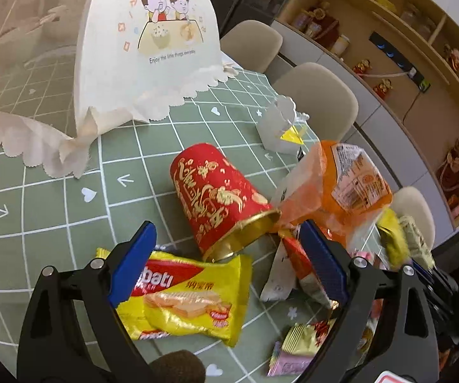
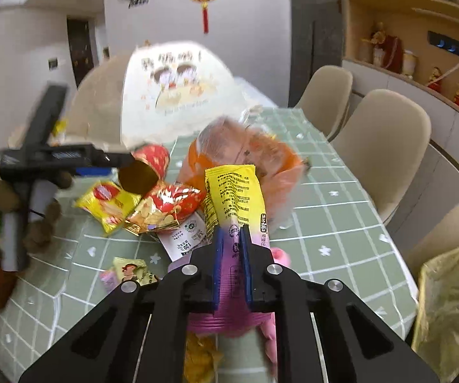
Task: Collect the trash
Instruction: 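Grasp the red paper cup with the left tool while the right tool grasps the yellow-pink wrapper, then carry the red cup and yellow-pink wrapper to the bin and release both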
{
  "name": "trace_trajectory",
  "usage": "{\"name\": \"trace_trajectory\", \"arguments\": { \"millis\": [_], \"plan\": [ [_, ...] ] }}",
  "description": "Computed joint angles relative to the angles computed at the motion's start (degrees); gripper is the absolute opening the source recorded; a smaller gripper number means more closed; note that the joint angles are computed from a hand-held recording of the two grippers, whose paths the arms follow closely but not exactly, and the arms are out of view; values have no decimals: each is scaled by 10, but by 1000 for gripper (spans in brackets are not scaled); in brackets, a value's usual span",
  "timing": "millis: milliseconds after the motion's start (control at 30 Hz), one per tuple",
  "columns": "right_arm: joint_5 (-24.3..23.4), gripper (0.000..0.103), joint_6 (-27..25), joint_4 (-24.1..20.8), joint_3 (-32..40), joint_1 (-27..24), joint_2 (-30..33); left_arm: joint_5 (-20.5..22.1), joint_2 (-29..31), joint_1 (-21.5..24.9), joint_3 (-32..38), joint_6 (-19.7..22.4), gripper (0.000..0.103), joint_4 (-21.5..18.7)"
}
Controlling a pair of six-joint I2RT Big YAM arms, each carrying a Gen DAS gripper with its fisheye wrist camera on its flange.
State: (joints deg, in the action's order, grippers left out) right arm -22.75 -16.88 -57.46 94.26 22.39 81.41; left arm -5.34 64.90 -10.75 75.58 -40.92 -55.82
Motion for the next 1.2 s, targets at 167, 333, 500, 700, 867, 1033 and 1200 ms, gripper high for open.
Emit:
{"name": "trace_trajectory", "arguments": {
  "millis": [167, 333, 500, 700, 867, 1033, 1200],
  "plan": [
    [32, 12, -20, 14, -39, -32, -32, 30, 36, 15, 26, -28, 87, -3],
    [16, 12, -30, 13, -73, -76, -52, 47, 72, 34, 53, -68, 84, -26],
    [-11, 12, -32, 7, -92, -109, -62, 94, 58, 45, 29, -110, 66, -15],
    [-54, 12, -20, 4, -104, -139, -70, 76, 30, 15, 20, -100, 57, -22],
    [-55, 12, -25, 18, -119, -148, -91, -32, 11, -56, 54, -53, 56, -36],
    [-74, 12, -24, 29, -120, -166, -106, -173, 15, -153, 106, 9, 56, -38],
    [-86, 12, -24, 57, -106, -202, -115, -223, 58, -231, 173, 72, 56, -4]
  ]
}}
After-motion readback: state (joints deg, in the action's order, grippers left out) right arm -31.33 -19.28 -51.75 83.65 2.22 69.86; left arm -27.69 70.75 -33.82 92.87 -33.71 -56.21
